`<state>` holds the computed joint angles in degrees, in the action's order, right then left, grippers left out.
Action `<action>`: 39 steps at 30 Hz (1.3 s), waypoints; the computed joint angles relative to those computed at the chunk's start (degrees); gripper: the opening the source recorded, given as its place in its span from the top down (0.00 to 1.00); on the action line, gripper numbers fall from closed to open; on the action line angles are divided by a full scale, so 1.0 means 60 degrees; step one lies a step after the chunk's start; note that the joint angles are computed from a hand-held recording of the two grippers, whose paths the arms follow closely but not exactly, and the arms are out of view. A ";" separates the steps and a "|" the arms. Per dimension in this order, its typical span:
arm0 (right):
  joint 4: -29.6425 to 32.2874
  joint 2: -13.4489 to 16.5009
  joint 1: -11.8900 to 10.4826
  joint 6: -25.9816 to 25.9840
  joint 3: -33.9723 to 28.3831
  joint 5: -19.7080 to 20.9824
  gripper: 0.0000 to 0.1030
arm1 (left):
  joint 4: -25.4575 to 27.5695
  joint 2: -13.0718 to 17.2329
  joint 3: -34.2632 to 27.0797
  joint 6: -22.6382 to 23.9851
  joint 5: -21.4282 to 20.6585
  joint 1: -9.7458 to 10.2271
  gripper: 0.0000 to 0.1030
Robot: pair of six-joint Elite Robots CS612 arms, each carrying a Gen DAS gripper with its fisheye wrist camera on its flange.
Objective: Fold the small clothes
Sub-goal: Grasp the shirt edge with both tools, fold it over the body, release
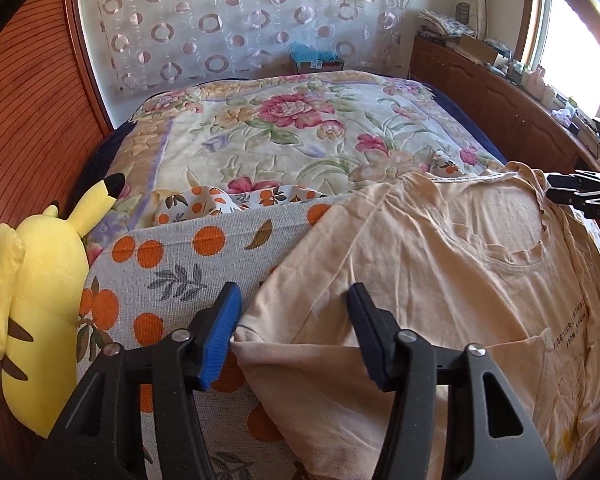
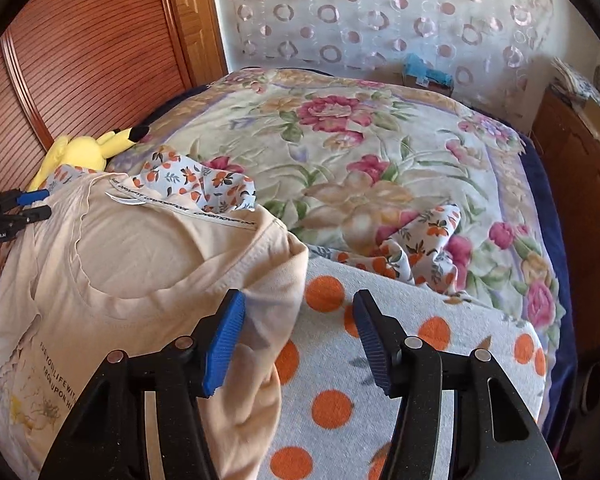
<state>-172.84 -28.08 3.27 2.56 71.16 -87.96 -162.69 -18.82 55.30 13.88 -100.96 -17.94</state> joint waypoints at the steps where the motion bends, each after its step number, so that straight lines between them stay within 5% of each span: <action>1: -0.0014 0.0092 -0.0038 -0.0074 -0.0101 0.0070 0.48 | 0.0004 -0.0001 -0.0003 0.0026 -0.0032 -0.0001 0.52; 2: -0.0034 0.0130 -0.0040 -0.0149 -0.0151 0.0107 0.52 | -0.0007 -0.0023 0.0032 0.0059 -0.0068 -0.0005 0.61; 4: -0.0037 0.0185 -0.0021 -0.0365 -0.0235 0.0275 0.76 | 0.0125 -0.0015 -0.0038 0.0136 -0.0166 -0.0006 0.74; 5: 0.0001 0.0186 -0.0037 -0.0488 -0.0247 0.0463 0.83 | 0.0200 -0.0037 -0.0032 0.0179 -0.0187 -0.0011 0.90; 6: 0.0044 0.0192 -0.0039 -0.0571 -0.0275 0.0552 0.96 | 0.0284 -0.0057 -0.0030 0.0184 -0.0205 -0.0016 0.94; 15: -0.1731 -0.0455 0.0040 -0.0301 0.1033 0.0370 0.96 | -0.1118 -0.1018 0.1506 0.0274 -0.0796 0.0026 0.95; 26: -0.4573 -0.1705 0.0415 -0.0172 0.3970 -0.0158 0.96 | -0.3613 -0.2540 0.4636 0.0600 -0.1417 0.0176 0.96; 39: -0.7034 -0.2652 0.1150 -0.0005 0.7462 -0.0362 0.96 | -0.6457 -0.3529 0.8016 0.0338 -0.2516 0.0543 0.96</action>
<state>-215.04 -43.99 10.17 2.53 115.93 -90.14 -201.43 -40.00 103.39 15.91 -116.05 -14.68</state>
